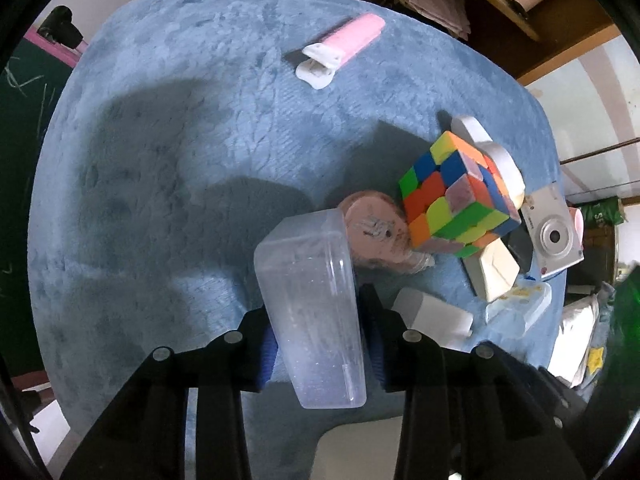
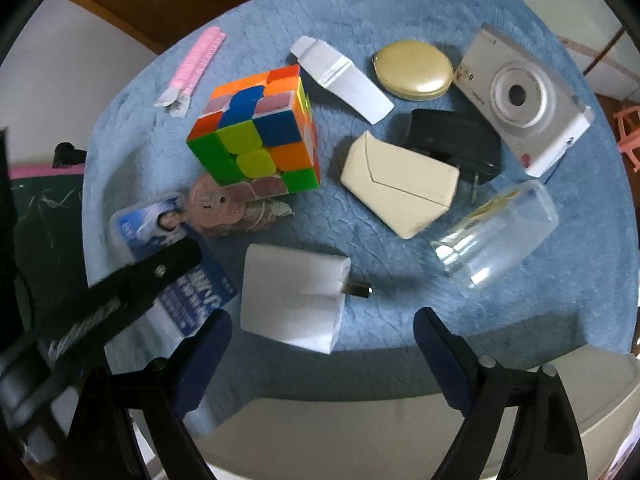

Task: Organize rigid objects
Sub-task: 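Grasp the white square block with the right tool while the left tool lifts the clear box, then carry both items into the white tray and open both tools to release them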

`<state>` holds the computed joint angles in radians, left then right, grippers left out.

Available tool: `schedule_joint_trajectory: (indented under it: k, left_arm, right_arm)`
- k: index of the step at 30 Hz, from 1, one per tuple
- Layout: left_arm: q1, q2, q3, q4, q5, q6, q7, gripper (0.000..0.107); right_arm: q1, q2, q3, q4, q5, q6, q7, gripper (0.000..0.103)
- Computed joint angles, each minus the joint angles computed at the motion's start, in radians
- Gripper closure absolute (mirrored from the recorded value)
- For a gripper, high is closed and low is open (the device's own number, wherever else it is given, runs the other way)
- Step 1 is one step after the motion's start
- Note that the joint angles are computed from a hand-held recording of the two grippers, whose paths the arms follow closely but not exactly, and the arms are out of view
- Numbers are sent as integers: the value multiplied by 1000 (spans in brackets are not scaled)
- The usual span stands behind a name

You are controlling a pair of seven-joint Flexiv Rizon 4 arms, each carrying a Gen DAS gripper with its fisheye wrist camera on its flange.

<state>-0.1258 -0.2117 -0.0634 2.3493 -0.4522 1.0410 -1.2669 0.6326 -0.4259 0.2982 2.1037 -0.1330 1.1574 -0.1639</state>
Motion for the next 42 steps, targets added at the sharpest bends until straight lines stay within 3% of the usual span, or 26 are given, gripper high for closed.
schedule_joint_trajectory:
  k: [6,10,19,26,32,34,38,42]
  left_arm:
    - [23,23,11,44,-37,21,38,67]
    - [43,55,13,76,-127,-4,80,67]
    - [20,190,57,140,-88,1,76,67]
    - [-48,373,79,186,-134,-33,132,67]
    - [-111,538,95,212,-95,-81,113,67]
    - [-123,587,102,221,-67,-110,99,67]
    - [-149,680,101,250,-3,-166,73,67]
    - [-168,728,74,292,78,-169,29,67]
  right_arm:
    - [-9,-65,20,-74,40,-51,-33,19]
    - [-6,-106,27,-138,54,-108,-61,35]
    - [35,-133,-1,-169,41,-88,-50,44]
    - [70,15,-40,-11,-19,66,47,47]
    - [108,209,-92,148,-232,141,213,47]
    - [93,289,-68,200,-285,147,249,47]
    - [31,452,22,280,-247,98,181,47]
    - [26,602,121,344,-163,-4,150,47]
